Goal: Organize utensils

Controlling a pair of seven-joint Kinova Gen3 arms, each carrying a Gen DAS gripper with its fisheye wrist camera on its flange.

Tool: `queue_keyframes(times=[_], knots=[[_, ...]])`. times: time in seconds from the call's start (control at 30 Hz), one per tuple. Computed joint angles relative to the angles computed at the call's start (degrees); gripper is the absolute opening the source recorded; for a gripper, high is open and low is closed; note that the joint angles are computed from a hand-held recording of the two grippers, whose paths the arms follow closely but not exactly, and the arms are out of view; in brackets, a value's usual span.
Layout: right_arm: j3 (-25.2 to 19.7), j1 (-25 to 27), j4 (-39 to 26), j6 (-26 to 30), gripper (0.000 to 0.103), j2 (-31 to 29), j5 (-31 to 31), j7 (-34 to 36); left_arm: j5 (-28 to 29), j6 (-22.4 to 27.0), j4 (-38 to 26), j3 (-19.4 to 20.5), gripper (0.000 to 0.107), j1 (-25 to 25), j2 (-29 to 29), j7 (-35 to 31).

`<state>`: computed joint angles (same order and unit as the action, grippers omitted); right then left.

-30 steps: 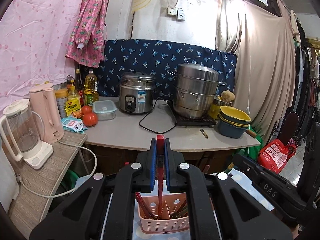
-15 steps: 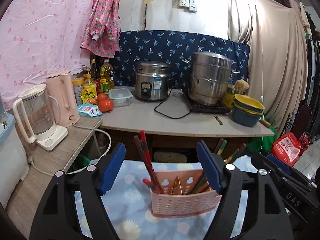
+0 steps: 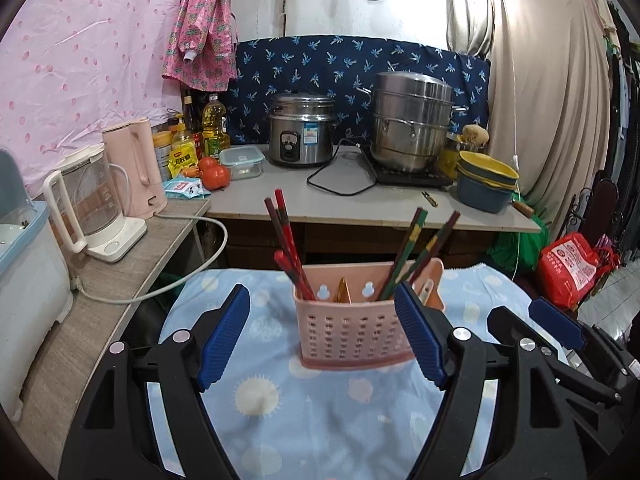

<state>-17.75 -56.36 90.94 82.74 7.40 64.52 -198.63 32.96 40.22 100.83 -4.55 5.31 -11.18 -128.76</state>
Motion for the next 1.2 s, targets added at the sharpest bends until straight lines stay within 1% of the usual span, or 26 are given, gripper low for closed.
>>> queue_keyframes(times=[0.13, 0.23, 0.3, 0.43, 0.5, 0.6, 0.67, 0.73, 0.9, 1.0, 1.13, 1.2], knots=[[-0.7, -2.8, -2.1, 5.3, 0.055, 1.7, -1.1, 0.4, -2.9, 0.0, 2.3, 0.7, 0.073, -0.4, -2.4, 1.9], [-0.7, -4.4, -2.7, 7.0, 0.056, 2.0, -2.1, 0.2, -4.5, 1.0, 3.3, 0.1, 0.077, -0.2, -3.7, 3.1], [-0.7, -5.6, -3.5, 9.0, 0.060, 2.5, -2.7, 0.1, -5.7, 0.9, 4.1, 0.0, 0.079, -0.1, -4.8, 3.8], [-0.8, -8.0, -4.6, 12.4, 0.066, 3.3, -4.1, -0.7, -9.5, -0.8, 6.3, 0.9, 0.089, -0.5, -7.3, 6.7], [-0.6, -8.8, -5.0, 13.8, 0.070, 3.7, -4.7, -0.8, -11.0, -0.7, 6.9, 0.8, 0.092, -0.2, -8.1, 7.8], [-0.5, -10.2, -5.9, 16.0, 0.071, 4.4, -5.5, -1.1, -12.4, -0.5, 7.9, 0.0, 0.093, 0.8, -9.1, 8.2], [-0.3, -11.0, -6.5, 17.3, 0.071, 5.0, -6.1, -1.2, -13.7, -0.3, 8.6, 0.3, 0.094, 0.7, -9.7, 9.2], [-0.1, -11.7, -6.9, 18.1, 0.072, 5.3, -6.4, -1.0, -14.2, 0.5, 8.8, -0.3, 0.095, 1.2, -10.1, 9.5], [0.2, -13.5, -7.7, 20.6, 0.080, 6.3, -7.3, -1.2, -14.9, 2.3, 9.7, -1.3, 0.096, 1.5, -10.5, 9.7], [0.4, -14.4, -7.9, 21.5, 0.084, 6.8, -7.9, -1.8, -15.5, 2.9, 10.2, -1.0, 0.096, 1.0, -10.7, 10.4], [0.4, -14.9, -7.8, 21.3, 0.087, 6.9, -8.9, -2.2, -16.7, 3.3, 10.8, -0.3, 0.096, 0.5, -11.0, 11.2], [0.3, -14.9, -7.4, 20.6, 0.098, 6.5, -9.7, -2.9, -17.3, 2.8, 11.4, -0.1, 0.096, 0.1, -11.3, 12.0]])
